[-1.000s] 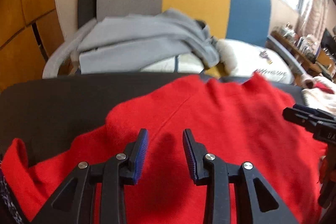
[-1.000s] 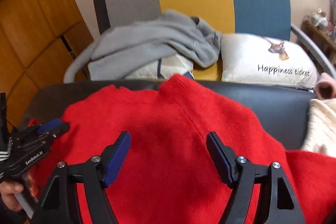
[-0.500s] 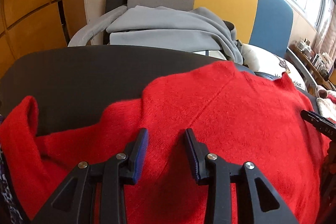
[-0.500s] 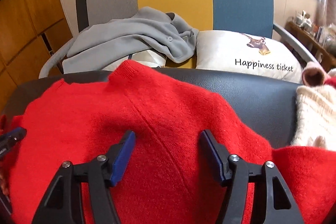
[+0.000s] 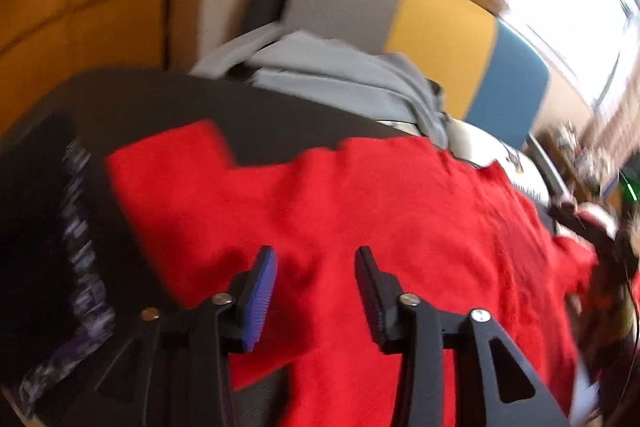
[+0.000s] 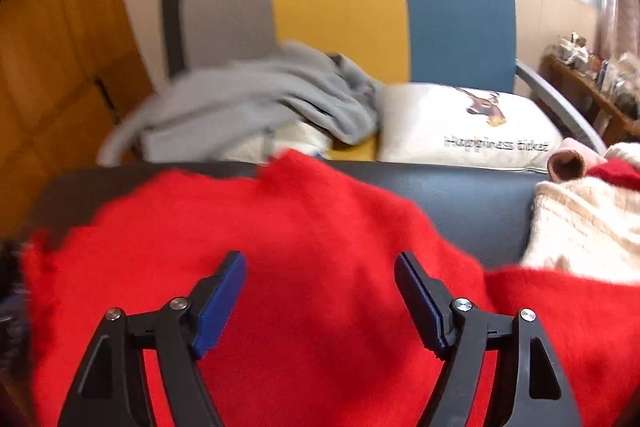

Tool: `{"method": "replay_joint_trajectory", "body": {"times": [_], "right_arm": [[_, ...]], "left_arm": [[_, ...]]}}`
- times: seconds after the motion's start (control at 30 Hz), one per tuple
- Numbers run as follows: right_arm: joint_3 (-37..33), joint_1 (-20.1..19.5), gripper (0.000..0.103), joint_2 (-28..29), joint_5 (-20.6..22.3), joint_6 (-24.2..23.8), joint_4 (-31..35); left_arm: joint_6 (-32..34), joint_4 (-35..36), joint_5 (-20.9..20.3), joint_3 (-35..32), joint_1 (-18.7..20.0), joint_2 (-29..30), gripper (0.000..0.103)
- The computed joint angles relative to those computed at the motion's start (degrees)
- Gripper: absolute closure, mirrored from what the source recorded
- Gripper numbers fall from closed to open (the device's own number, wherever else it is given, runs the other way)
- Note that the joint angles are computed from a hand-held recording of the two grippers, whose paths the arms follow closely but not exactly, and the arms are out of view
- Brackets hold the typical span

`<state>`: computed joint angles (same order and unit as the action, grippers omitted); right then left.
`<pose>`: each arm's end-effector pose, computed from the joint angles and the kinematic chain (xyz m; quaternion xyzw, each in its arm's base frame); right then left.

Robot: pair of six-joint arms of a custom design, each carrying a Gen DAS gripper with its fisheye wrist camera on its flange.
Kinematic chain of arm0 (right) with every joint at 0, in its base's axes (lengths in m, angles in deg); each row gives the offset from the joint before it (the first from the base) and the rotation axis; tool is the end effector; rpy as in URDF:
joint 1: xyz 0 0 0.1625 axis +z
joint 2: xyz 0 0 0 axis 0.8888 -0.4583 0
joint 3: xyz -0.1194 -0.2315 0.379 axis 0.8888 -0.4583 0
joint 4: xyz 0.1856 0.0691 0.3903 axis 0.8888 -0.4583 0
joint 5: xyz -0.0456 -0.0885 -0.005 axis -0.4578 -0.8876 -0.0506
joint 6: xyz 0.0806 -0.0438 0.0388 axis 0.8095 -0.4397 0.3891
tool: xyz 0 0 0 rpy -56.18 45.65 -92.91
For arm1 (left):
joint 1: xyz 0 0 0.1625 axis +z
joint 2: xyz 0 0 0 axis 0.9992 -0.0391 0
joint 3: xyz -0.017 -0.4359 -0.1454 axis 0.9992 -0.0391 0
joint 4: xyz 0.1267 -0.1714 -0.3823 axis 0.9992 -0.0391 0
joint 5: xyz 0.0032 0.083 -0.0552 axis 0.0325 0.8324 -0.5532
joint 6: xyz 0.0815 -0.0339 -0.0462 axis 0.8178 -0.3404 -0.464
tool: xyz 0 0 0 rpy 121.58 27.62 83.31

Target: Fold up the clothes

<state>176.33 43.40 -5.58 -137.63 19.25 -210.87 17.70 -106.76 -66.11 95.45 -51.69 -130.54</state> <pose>0.2447 -0.5162 0.1916 0.2454 -0.8953 0.2990 0.2210 -0.0966 -0.3395 0.3104 -0.0668 0.8727 -0.3983 0.2744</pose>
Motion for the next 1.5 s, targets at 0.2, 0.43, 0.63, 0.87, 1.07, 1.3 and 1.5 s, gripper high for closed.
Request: {"method": "replay_joint_trajectory", "body": {"times": [0.2, 0.43, 0.63, 0.87, 1.07, 1.3, 1.5], "right_arm": [[13.28, 2.23, 0.012, -9.4, 9.48, 3.87, 3.24], [15.54, 9.49, 0.012, -3.23, 8.52, 2.3, 2.56], [9.55, 14.78, 0.013, 8.73, 0.49, -0.28, -1.89], [8.41, 15.05, 0.01, 15.67, -6.23, -0.99, -7.19], [8.48, 14.72, 0.0, 16.24, -5.9, -2.13, -8.07], [8.4, 14.76, 0.0, 16.35, -5.35, -1.86, -8.05], [8.04, 14.83, 0.0, 16.59, -5.17, -1.78, -7.87]], "left_arm": [[-5.99, 12.49, -4.31, -0.57, 0.49, -11.79, 0.045], [-1.75, 7.35, -8.19, -2.14, 6.23, -4.07, 0.042], [1.07, 11.52, -5.06, -1.84, 0.81, 1.38, 0.042], [8.38, 3.84, -7.72, -2.13, 6.99, 7.57, 0.037], [13.4, 1.47, -7.58, -1.6, 7.6, 7.97, 0.04], [12.37, 1.31, -10.91, -3.83, 11.54, 1.66, 0.091], [10.33, 8.83, -2.68, -8.46, 5.18, -3.59, 0.093]]}}
